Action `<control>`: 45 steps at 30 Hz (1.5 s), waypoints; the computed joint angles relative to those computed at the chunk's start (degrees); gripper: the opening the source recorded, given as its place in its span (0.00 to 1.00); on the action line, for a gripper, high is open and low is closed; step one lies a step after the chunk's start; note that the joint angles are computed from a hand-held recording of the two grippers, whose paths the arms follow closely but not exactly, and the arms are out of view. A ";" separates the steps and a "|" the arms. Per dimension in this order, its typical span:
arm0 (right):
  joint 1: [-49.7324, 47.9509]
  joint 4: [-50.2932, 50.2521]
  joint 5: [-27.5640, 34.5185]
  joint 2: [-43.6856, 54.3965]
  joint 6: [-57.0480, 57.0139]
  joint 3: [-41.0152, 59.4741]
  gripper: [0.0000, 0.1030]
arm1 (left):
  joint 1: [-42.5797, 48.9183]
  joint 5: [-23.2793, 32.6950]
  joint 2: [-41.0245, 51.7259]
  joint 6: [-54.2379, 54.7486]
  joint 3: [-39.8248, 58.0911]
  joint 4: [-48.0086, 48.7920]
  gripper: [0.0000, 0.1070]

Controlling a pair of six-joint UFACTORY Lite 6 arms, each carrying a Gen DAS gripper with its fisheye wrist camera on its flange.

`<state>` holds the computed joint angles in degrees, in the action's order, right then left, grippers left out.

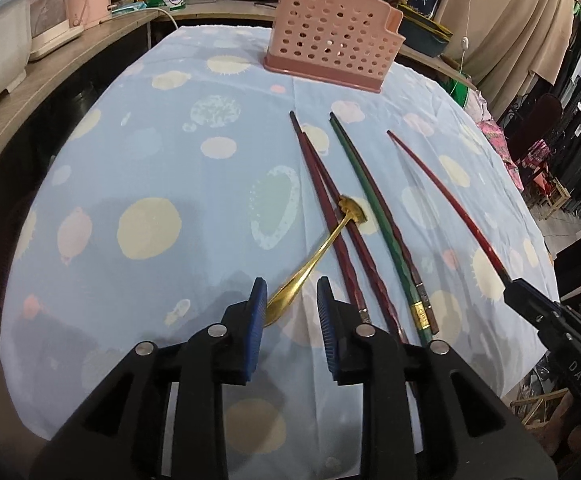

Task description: Organize utensils

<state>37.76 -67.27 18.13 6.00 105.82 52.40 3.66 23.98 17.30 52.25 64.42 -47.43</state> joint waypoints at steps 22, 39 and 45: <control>1.12 0.14 1.83 -1.40 -0.15 0.49 0.07 | 0.91 3.74 -9.13 6.07 -2.73 -4.30 0.00; 0.95 0.08 2.50 -6.15 -0.85 0.93 0.07 | 2.75 7.25 -9.28 1.55 -3.49 1.54 0.26; 1.22 0.62 1.74 -5.07 -0.65 0.44 0.07 | 3.64 10.71 -4.45 -0.23 -4.40 3.38 0.26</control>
